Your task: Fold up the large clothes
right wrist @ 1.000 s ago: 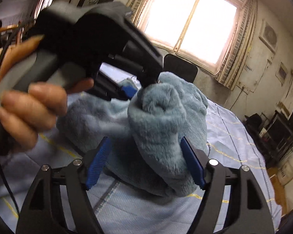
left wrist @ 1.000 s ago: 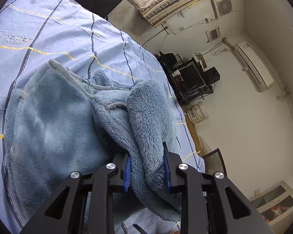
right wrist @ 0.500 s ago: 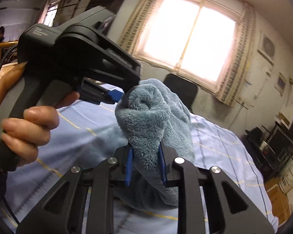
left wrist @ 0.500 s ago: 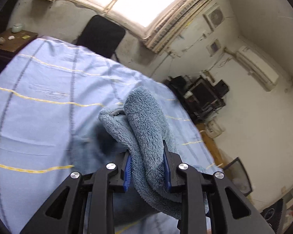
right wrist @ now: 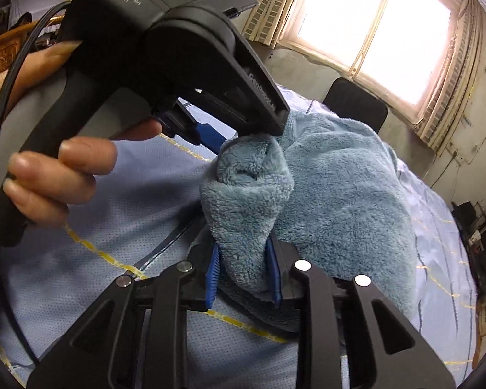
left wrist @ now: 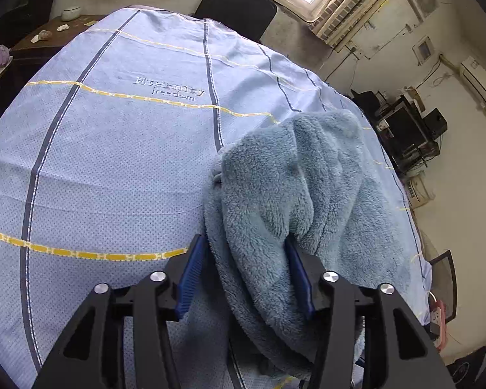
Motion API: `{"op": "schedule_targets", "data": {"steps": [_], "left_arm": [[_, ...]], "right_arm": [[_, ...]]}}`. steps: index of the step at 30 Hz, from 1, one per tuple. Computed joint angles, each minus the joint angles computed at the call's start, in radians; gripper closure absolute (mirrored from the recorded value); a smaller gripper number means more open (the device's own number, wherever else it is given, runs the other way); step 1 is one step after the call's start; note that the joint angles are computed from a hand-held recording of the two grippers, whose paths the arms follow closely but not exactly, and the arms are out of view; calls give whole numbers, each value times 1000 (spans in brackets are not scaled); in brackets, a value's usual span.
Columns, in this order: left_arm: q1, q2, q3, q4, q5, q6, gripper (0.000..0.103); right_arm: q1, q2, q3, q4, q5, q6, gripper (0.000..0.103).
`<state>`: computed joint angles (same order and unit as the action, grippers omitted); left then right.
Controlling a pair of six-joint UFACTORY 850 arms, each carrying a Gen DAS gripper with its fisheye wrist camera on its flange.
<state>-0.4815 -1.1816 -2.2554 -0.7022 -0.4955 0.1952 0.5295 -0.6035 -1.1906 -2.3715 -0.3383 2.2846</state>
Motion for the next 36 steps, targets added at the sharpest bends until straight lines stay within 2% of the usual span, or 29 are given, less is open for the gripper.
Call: {"op": "schedule_targets", "data": {"steps": [2,7,13,18,24,28,30,36], "left_arm": [[-1,1,1,29,3,-34,39],[-5,10,13,70,17,-73,39],[-21,102,137,160,135,-137,41],[-19,171,234,65,222,-57,41],[-30,205,271,31,270,-17,41],[-33,235,313,-195,292,208,41],[-40,249,333,-274,305,298,41],[-61,255,336,-225,332,276,41]], "right_arm": [[-17,1,-5,-76,30,79,77],[-35,6,-2,-147,49,145,76],[-54,0,-11,-236,58,215,75],[-62,4,-6,-323,55,281,64],[-64,51,46,-395,34,345,54],[-64,105,118,-403,-23,365,44],[-72,133,155,-438,-52,412,44],[-143,193,207,-563,-138,624,43]]}}
